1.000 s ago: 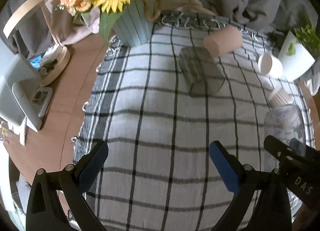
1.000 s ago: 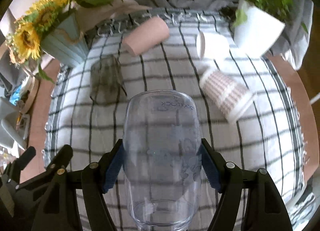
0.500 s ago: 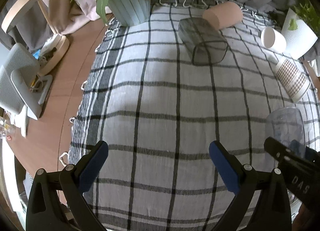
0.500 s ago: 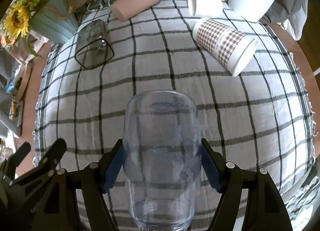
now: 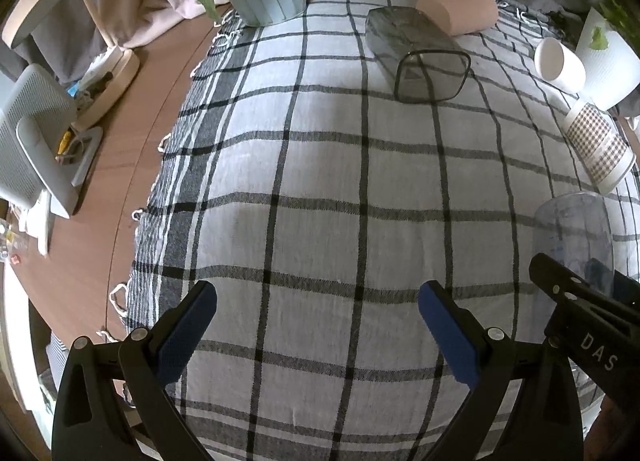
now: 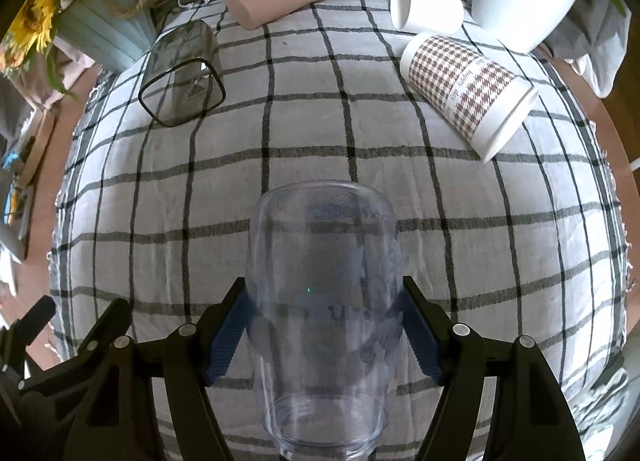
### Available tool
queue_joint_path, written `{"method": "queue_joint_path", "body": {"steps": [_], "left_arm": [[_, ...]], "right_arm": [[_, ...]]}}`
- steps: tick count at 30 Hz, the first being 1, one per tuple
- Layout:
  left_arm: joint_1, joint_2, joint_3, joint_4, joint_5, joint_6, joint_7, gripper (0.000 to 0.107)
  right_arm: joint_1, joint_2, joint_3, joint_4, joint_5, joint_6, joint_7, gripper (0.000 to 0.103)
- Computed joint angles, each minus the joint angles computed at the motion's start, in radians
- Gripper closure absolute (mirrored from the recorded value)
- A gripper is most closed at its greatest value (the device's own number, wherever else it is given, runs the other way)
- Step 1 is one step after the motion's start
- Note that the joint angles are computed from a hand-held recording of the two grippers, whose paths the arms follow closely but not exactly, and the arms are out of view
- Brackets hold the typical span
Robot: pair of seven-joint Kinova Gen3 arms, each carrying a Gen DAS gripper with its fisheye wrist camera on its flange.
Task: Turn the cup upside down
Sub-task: 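Lift the clear plastic cup off the cloth with the right tool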
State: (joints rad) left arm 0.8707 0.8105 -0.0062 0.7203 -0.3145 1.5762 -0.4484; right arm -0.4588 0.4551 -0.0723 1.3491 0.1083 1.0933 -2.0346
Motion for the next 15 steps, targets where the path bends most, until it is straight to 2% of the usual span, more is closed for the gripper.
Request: {"method": "queue_joint_path", "body": {"steps": [4, 9, 15], "left_arm": [[0.003, 0.003, -0.004, -0.008, -0.006, 0.010, 0.003, 0.005], [0.004, 0.005, -0.006, -0.016, -0.008, 0.023, 0.005, 0.005], [0.014, 0.007, -0.003, -0.051, -0.009, 0.044, -0.003, 0.005]], "right_arm": [[-0.011, 0.006, 0.001, -0.010, 0.016, 0.009, 0.004, 0.030], [-0.022, 0.001, 0.007, -0.014, 0.030, 0.014, -0.012, 0.024], [0.011, -0.029, -0.004, -0.003, -0.002, 0.013, 0.008, 0.021]]}}
